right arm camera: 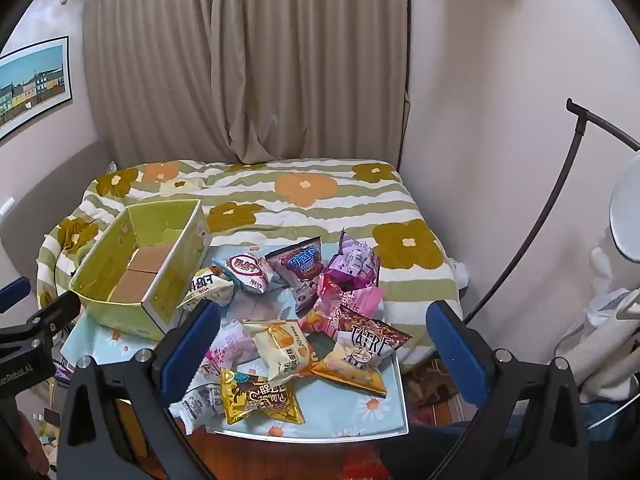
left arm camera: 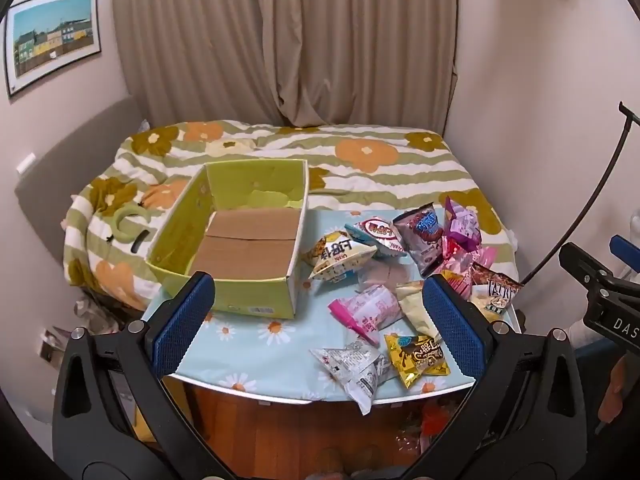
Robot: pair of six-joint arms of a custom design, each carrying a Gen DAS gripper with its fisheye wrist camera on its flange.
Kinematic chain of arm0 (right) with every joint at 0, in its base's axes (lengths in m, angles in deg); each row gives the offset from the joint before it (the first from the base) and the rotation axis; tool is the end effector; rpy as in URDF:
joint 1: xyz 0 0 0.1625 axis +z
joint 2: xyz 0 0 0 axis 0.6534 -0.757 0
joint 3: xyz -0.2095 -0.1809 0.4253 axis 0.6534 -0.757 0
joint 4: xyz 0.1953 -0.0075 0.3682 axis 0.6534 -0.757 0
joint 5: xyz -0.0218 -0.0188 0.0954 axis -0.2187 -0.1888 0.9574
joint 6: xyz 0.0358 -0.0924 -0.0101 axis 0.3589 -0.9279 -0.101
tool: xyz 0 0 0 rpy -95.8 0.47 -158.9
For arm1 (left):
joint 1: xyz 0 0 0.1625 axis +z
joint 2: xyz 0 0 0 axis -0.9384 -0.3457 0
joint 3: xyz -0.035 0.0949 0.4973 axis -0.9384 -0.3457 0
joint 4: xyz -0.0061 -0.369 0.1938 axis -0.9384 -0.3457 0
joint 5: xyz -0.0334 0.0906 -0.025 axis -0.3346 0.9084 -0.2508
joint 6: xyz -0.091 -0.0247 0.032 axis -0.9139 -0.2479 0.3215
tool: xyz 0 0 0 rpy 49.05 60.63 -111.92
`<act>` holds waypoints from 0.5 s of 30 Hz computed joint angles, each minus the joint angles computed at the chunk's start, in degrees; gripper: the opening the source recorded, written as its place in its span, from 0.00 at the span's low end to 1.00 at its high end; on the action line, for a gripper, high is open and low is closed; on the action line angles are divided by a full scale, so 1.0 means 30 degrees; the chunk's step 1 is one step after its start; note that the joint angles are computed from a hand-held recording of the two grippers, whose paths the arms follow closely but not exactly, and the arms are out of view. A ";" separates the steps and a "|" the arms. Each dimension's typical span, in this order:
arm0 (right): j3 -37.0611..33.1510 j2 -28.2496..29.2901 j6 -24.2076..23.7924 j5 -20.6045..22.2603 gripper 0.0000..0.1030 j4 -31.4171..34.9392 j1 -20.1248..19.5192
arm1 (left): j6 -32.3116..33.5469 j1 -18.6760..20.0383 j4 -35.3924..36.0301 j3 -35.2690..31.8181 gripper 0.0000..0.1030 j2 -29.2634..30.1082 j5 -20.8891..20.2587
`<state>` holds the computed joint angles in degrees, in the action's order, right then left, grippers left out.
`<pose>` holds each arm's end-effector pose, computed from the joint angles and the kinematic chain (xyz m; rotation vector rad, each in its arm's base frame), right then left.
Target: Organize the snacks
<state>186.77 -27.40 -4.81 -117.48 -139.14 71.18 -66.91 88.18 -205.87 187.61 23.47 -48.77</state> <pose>0.2148 -0.3735 0.4126 0.3219 -2.1385 1.0672 -0.4646 -0.3866 0.1551 0.4618 2.1752 -1.0161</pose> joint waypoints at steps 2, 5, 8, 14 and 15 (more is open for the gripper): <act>-0.0026 -0.0011 0.0075 -0.0064 1.00 0.0115 -0.0013 | -0.0049 0.0010 0.0144 -0.0050 0.99 -0.0006 -0.0063; -0.0076 -0.0091 0.0183 -0.0039 1.00 0.0431 -0.0041 | 0.0462 0.0034 -0.0496 -0.0037 0.99 0.0008 -0.0053; -0.0099 -0.0109 0.0161 -0.0144 1.00 0.0533 0.0010 | 0.0769 0.0051 -0.0609 -0.0170 0.99 -0.0002 -0.0161; 0.0083 -0.0329 0.0109 0.0199 1.00 0.0162 -0.0250 | 0.0942 -0.0052 -0.0157 -0.0377 0.99 0.0061 -0.0119; 0.0059 -0.0344 0.0111 0.0311 1.00 0.0216 -0.0320 | 0.0935 -0.0053 -0.0081 -0.0439 0.99 0.0099 -0.0112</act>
<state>186.94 -28.44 -4.48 -116.55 -138.49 70.22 -64.11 88.03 -206.12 186.29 23.77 -49.11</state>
